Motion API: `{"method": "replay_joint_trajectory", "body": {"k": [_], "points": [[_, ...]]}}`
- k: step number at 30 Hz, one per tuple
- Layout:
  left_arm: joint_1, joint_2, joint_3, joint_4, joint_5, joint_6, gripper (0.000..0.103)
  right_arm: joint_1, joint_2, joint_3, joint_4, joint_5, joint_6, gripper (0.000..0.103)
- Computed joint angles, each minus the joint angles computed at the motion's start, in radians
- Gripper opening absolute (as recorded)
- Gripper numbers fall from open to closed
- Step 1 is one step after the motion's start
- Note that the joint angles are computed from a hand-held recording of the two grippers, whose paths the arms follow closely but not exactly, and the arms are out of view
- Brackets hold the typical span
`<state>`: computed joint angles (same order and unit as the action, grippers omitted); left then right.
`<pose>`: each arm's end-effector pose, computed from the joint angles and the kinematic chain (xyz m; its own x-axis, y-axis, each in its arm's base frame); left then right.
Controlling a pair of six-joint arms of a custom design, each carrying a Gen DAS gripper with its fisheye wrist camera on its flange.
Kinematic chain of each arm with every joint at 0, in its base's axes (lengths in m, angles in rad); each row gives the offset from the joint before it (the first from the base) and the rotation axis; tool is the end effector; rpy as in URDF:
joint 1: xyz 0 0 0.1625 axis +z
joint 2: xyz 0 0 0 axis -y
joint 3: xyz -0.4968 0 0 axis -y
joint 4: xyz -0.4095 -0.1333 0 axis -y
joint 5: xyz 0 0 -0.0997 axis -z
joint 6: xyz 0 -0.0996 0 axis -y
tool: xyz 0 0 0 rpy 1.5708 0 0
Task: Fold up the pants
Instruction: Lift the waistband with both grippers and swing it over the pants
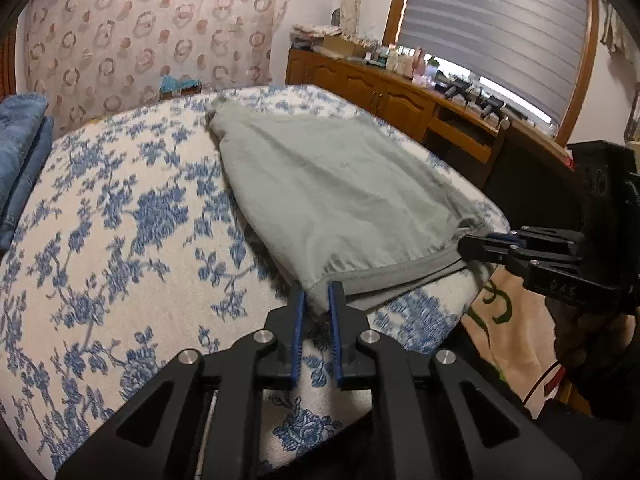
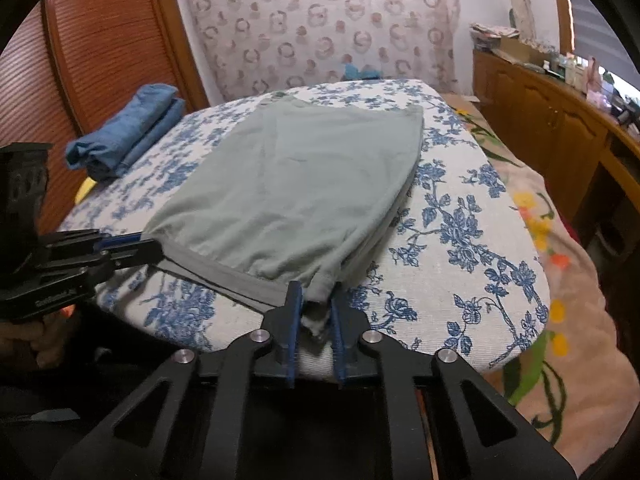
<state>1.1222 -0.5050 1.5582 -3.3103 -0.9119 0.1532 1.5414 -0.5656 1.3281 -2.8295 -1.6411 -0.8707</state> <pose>-0.1565 -0.7731 0.0493 -0.8192 0.0998 -0.5648 0.4660 0.6899 -0.5540 0.1013 -0.8539 0.1060 -0.6616 -0.6318 0.4039 -0.7452 0.6143 -0.2595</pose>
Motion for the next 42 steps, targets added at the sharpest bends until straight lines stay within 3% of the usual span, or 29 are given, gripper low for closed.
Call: {"method": "replay_joint_trajectory", "body": {"k": [11,22,31,38,42], "points": [[-0.041,-0.06,-0.028,-0.101,-0.012,0.122,0.007,0.035,-0.031,-0.026,-0.007,0.14,-0.012,0.008],[-0.097,-0.125,-0.05,-0.235,0.039,0.306,0.007,0.115,-0.046,-0.08,0.0,0.259,-0.072,0.008],[-0.138,-0.195,0.006,-0.349,0.056,0.383,0.007,0.162,-0.063,-0.087,0.003,0.34,-0.109,0.008],[-0.114,-0.194,-0.011,-0.357,0.091,0.393,0.007,0.187,-0.044,-0.109,0.015,0.336,-0.143,0.008],[-0.067,-0.141,-0.142,-0.294,0.12,0.453,0.007,0.202,0.03,-0.215,0.072,0.287,-0.149,0.008]]}}
